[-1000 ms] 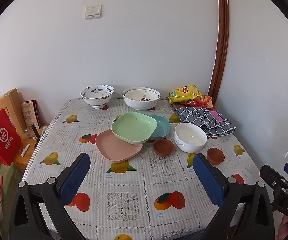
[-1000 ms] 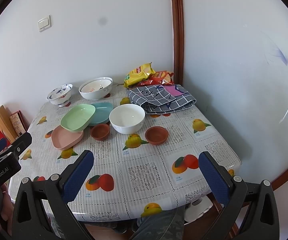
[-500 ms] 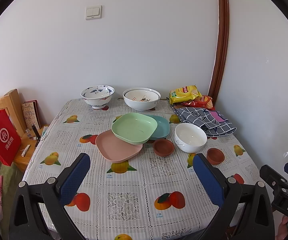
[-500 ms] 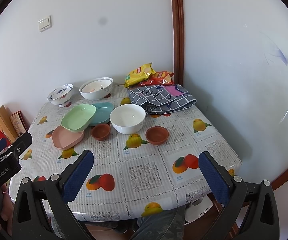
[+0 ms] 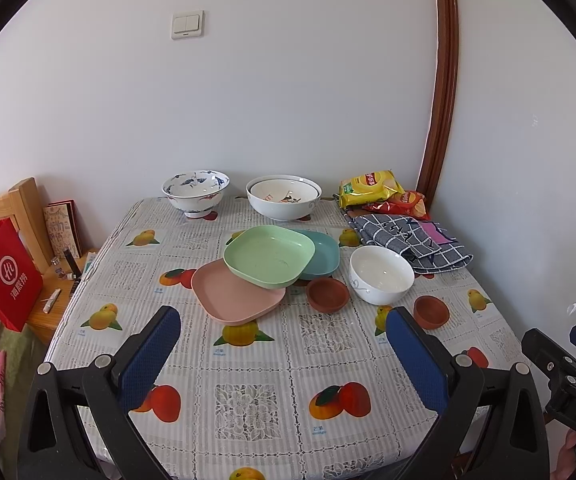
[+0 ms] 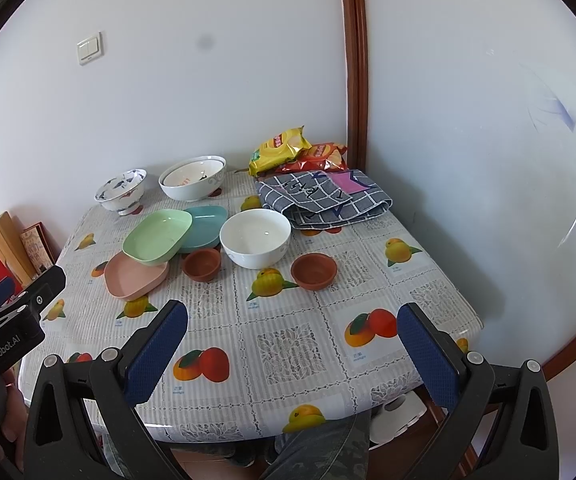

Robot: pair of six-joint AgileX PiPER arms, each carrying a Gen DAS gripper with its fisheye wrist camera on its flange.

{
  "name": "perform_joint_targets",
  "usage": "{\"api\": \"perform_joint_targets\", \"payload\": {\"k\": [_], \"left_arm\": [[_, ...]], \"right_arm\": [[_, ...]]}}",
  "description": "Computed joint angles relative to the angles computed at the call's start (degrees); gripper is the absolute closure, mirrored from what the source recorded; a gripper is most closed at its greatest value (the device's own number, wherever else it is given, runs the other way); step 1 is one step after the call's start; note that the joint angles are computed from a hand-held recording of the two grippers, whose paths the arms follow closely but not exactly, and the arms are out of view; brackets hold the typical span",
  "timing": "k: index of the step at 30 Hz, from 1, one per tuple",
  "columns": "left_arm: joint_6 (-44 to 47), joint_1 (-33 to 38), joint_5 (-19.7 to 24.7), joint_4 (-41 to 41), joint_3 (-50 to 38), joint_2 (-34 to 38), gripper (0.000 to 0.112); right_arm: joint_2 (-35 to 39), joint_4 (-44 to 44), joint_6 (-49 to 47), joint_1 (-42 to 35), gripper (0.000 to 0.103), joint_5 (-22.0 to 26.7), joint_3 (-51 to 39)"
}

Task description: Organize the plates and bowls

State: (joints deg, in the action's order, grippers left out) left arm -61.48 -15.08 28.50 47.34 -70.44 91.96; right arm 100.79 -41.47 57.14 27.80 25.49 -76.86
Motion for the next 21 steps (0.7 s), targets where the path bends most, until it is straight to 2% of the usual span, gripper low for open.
{"api": "perform_joint_targets", "payload": {"k": [21], "left_arm": [[-0.10,-0.01,0.16,0.10,0.12,-0.13,0.009]], "right_arm": [[-0.69,-0.41,0.10,-0.11,0.000,-0.51,0.56]]}}
